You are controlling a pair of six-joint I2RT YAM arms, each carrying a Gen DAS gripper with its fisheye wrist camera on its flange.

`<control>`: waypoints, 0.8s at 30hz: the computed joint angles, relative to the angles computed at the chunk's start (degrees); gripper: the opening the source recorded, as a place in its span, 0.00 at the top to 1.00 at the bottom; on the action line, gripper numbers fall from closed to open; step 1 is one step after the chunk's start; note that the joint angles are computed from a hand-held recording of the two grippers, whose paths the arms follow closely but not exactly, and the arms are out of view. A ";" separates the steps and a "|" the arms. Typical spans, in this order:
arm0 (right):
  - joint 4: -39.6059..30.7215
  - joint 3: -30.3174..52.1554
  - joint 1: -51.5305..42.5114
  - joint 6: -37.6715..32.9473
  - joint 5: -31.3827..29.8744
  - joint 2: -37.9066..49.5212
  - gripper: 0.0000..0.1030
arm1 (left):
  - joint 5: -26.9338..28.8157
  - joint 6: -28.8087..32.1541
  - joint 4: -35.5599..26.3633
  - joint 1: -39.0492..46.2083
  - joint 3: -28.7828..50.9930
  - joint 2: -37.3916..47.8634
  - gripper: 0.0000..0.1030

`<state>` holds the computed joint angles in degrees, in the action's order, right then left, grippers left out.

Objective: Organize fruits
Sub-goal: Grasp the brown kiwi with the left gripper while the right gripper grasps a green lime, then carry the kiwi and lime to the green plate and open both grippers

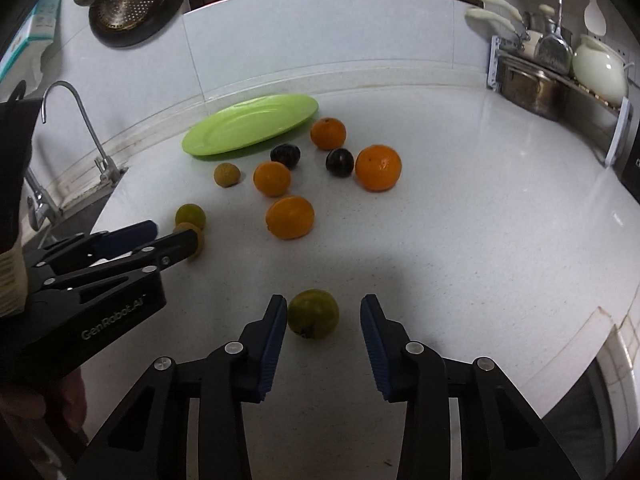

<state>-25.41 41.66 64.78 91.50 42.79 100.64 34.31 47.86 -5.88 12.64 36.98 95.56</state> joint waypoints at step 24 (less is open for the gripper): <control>-0.65 2.27 -1.27 -4.36 1.41 -0.36 0.72 | 4.43 5.04 -9.12 3.62 5.46 1.67 0.73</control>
<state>-26.06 43.94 63.51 87.15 44.20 100.27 38.73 52.90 -15.00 16.26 42.44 97.23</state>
